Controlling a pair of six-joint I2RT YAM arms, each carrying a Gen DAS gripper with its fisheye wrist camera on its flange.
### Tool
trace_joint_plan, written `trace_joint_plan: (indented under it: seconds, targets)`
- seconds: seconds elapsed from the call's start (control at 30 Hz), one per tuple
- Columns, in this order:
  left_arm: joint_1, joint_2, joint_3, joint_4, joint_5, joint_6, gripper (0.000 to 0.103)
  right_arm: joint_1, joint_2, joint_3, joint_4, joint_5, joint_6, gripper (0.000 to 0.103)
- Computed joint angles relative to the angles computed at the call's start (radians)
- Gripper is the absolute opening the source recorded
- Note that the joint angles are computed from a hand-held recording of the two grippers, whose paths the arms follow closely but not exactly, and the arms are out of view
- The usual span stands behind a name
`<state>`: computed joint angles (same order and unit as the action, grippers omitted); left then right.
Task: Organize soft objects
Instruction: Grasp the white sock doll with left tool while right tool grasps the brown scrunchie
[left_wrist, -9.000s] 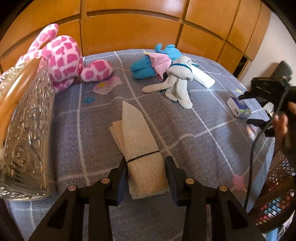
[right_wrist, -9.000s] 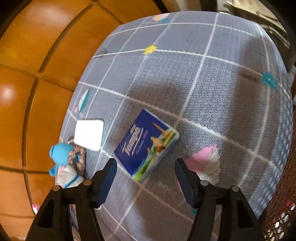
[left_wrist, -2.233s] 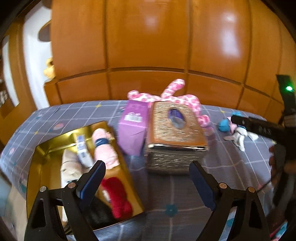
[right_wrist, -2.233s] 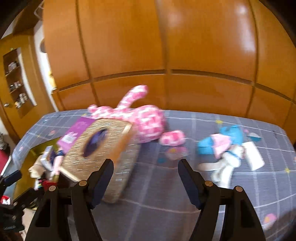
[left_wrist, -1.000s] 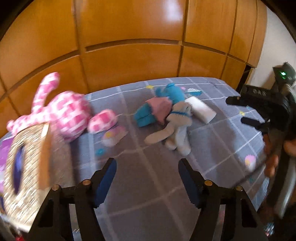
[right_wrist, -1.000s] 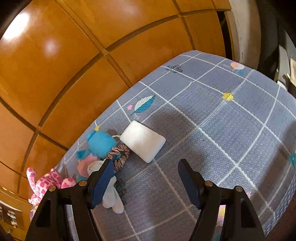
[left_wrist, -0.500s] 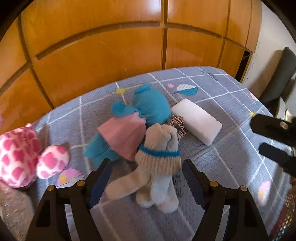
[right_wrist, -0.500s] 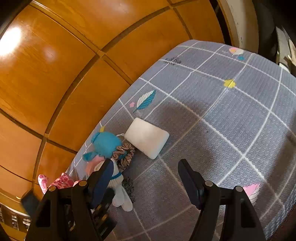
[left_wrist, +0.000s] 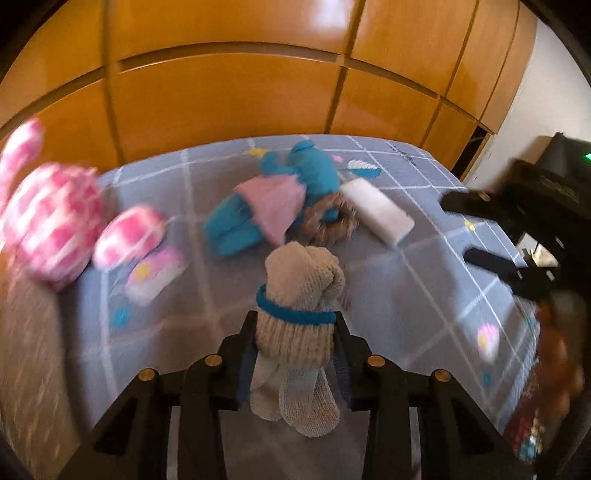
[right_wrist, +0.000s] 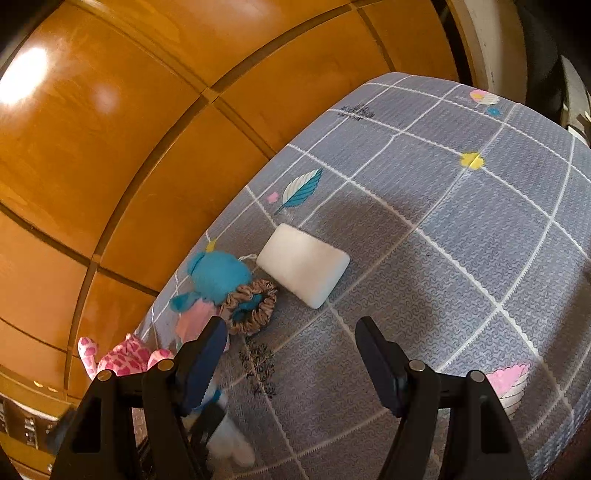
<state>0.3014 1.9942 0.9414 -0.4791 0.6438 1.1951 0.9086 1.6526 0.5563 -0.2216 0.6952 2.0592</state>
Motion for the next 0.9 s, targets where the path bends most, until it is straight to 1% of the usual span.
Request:
trace_joint_plan:
  seconds: [0.07, 0.13, 0.23, 0.37, 0.43, 0.47, 0.53, 0.63, 0.7, 0.83, 0.87, 0.9]
  targets:
    - [0.072, 0.021, 0.028, -0.063, -0.017, 0.063, 0.037, -0.011, 0.012, 0.006, 0.015, -0.018, -0.033, 0.073]
    - [0.114, 0.039, 0.030, -0.056, -0.053, 0.083, 0.037, -0.027, 0.028, 0.012, 0.052, -0.049, -0.090, 0.073]
    - [0.158, 0.086, 0.052, -0.057, -0.083, 0.098, 0.037, -0.050, 0.060, 0.013, 0.142, -0.103, -0.173, 0.073]
    - [0.191, 0.110, 0.068, -0.060, -0.067, 0.130, 0.037, -0.086, 0.098, 0.009, 0.264, -0.162, -0.239, 0.073]
    - [0.197, 0.110, 0.055, -0.045, -0.059, 0.137, 0.037, -0.121, 0.124, 0.027, 0.305, -0.180, -0.276, 0.073]
    - [0.212, 0.113, 0.069, -0.064, -0.057, 0.155, 0.037, -0.143, 0.139, 0.039, 0.320, -0.192, -0.295, 0.073]
    - [0.217, 0.110, 0.059, -0.054, -0.051, 0.164, 0.037, -0.196, 0.180, 0.065, 0.358, -0.228, -0.329, 0.073]
    - [0.232, 0.116, 0.068, -0.075, -0.047, 0.180, 0.037, -0.272, 0.264, 0.130, 0.367, -0.283, -0.358, 0.073]
    - [0.236, 0.131, 0.085, -0.090, -0.045, 0.184, 0.037, -0.305, 0.307, 0.158, 0.379, -0.300, -0.355, 0.073]
    - [0.258, 0.148, 0.116, -0.134, -0.042, 0.211, 0.038, -0.345, 0.372, 0.224, 0.321, -0.326, -0.353, 0.073]
    - [0.261, 0.151, 0.120, -0.140, -0.042, 0.215, 0.038, -0.350, 0.383, 0.238, 0.313, -0.321, -0.372, 0.075]
    - [0.264, 0.153, 0.124, -0.147, -0.041, 0.220, 0.038, -0.358, 0.392, 0.250, 0.307, -0.312, -0.401, 0.071]
